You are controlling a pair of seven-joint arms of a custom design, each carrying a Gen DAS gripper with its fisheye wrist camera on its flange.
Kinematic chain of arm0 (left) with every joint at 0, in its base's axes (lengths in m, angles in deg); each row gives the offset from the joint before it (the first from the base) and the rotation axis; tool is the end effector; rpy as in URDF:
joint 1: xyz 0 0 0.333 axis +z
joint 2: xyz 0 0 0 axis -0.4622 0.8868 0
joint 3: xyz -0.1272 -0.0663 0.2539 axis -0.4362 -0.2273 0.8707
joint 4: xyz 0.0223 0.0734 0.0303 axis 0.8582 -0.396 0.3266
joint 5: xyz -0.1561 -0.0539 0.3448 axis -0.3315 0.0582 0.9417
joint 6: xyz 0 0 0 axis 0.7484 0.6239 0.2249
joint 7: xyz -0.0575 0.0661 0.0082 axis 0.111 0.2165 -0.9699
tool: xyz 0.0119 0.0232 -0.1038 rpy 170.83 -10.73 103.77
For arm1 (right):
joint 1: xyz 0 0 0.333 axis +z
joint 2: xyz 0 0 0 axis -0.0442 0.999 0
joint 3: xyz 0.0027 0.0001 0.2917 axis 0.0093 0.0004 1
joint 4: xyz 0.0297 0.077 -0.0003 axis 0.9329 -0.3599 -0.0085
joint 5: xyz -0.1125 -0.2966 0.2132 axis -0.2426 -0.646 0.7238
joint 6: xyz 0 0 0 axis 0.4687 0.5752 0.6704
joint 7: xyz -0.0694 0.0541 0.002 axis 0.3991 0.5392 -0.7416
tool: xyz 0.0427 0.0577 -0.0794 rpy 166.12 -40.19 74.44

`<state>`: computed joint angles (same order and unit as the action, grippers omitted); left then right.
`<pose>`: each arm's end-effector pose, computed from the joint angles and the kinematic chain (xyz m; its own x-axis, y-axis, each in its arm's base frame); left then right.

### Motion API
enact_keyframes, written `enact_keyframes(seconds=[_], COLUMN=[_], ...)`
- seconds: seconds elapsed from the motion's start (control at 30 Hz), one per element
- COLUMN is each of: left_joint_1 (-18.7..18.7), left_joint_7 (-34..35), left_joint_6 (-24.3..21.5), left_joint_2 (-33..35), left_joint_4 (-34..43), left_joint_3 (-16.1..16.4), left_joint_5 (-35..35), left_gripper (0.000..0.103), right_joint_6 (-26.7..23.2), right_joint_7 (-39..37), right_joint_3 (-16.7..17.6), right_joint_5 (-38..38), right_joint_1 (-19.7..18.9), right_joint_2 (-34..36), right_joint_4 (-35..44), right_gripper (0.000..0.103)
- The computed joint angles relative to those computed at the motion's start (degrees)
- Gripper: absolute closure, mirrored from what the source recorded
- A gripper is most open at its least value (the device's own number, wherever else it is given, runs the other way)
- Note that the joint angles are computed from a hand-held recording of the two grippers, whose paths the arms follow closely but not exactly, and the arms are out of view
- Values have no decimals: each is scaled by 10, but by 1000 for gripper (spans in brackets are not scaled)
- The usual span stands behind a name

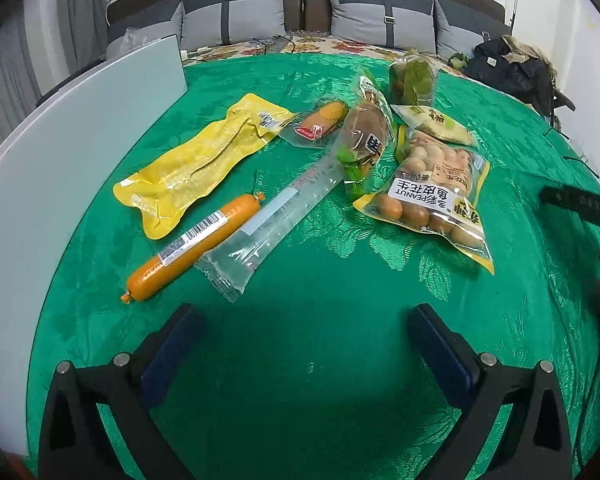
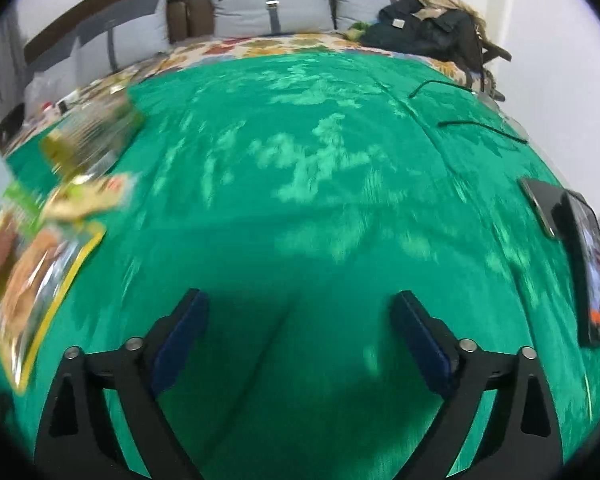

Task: Organize snacks
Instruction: 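Move the left tool back over the remaining snacks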

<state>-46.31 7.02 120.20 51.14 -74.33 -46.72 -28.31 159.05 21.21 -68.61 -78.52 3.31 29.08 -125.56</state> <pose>0.6298 -0.2705 0.4418 0.1885 -0.9820 0.0108 -0.7914 -0.1585 -0.5904 0.7262 0.0524 0.4542 0.0302 -0.9995 0.0083 -0.7995 -0.0291 -0.6000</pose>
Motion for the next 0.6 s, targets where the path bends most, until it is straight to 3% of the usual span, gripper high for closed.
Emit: enact_keyframes(seconds=[0.6], left_joint_1=[0], left_joint_7=[-1], left_joint_6=[0], left_joint_2=[0], left_joint_4=[0], left_joint_3=[0], left_joint_5=[1], left_gripper=[0], right_joint_6=[1], right_joint_7=[-3], right_joint_3=[1], right_joint_5=[4], right_joint_1=[-1], right_joint_2=[-2], right_joint_4=[-2], right_gripper=[4])
